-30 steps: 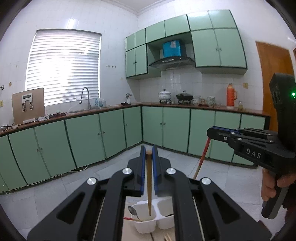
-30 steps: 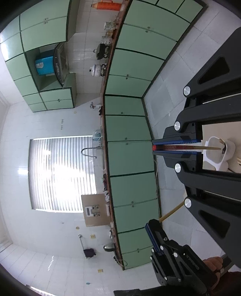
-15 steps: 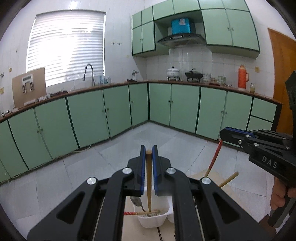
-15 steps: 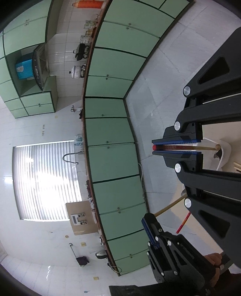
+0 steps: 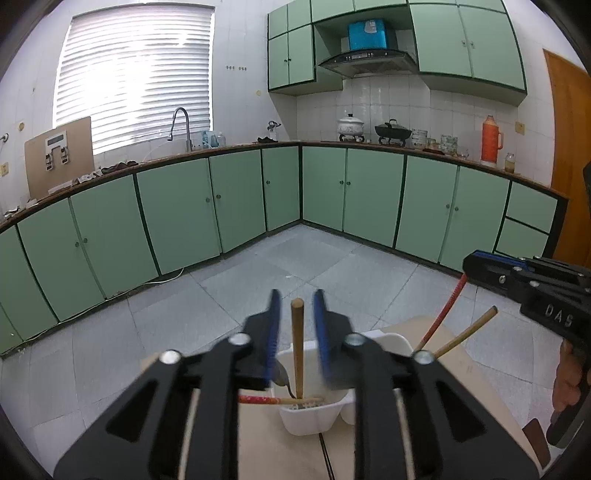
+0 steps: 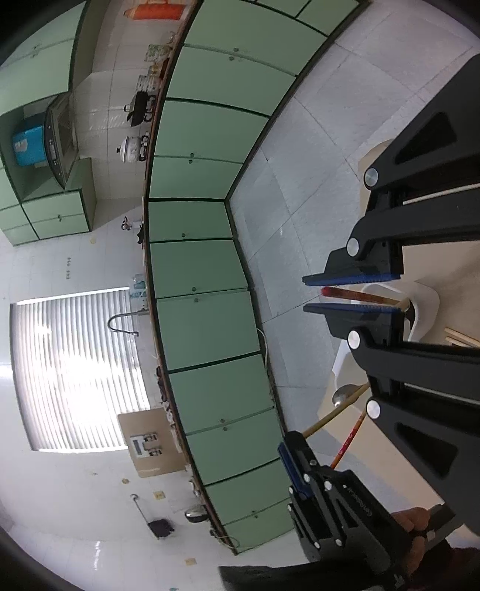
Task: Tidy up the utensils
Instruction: 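Lower both chopsticks into the white holder and open both tools, then move both open tools back over the remaining chopsticks on the table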
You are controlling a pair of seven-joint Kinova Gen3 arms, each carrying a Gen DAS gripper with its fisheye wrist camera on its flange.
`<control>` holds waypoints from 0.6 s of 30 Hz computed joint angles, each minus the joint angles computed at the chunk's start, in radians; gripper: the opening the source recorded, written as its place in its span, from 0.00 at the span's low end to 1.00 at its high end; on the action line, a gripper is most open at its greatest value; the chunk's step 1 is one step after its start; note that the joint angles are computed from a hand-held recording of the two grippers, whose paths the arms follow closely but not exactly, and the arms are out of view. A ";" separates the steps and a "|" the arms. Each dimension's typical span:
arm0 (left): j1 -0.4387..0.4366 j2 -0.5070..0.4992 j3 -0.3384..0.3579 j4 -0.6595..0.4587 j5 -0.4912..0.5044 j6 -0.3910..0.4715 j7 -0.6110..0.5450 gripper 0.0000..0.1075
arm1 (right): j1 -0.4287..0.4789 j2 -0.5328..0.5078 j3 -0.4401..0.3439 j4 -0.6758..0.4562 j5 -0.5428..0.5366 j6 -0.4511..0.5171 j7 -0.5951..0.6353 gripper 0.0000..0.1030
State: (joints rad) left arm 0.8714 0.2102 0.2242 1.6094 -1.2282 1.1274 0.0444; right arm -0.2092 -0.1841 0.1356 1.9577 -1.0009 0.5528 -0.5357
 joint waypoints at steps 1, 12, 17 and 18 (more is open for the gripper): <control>0.009 -0.005 0.001 0.006 -0.009 0.009 0.016 0.29 | 0.001 -0.011 0.011 0.004 -0.013 0.007 0.009 0.16; 0.164 -0.024 0.099 0.082 -0.137 0.274 0.222 0.79 | -0.078 -0.211 0.124 0.165 -0.085 -0.057 0.082 0.70; 0.245 -0.002 0.135 0.112 -0.127 0.379 0.311 0.84 | -0.114 -0.330 0.116 0.273 -0.028 -0.133 0.052 0.88; 0.264 0.007 0.141 0.117 -0.117 0.401 0.325 0.84 | -0.116 -0.354 0.111 0.299 -0.013 -0.148 0.039 0.89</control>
State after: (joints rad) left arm 1.1355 0.2169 0.3656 1.7263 -1.3456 1.5282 0.3697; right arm -0.3249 -0.5386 0.2465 2.2563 -1.0144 0.4044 -0.4967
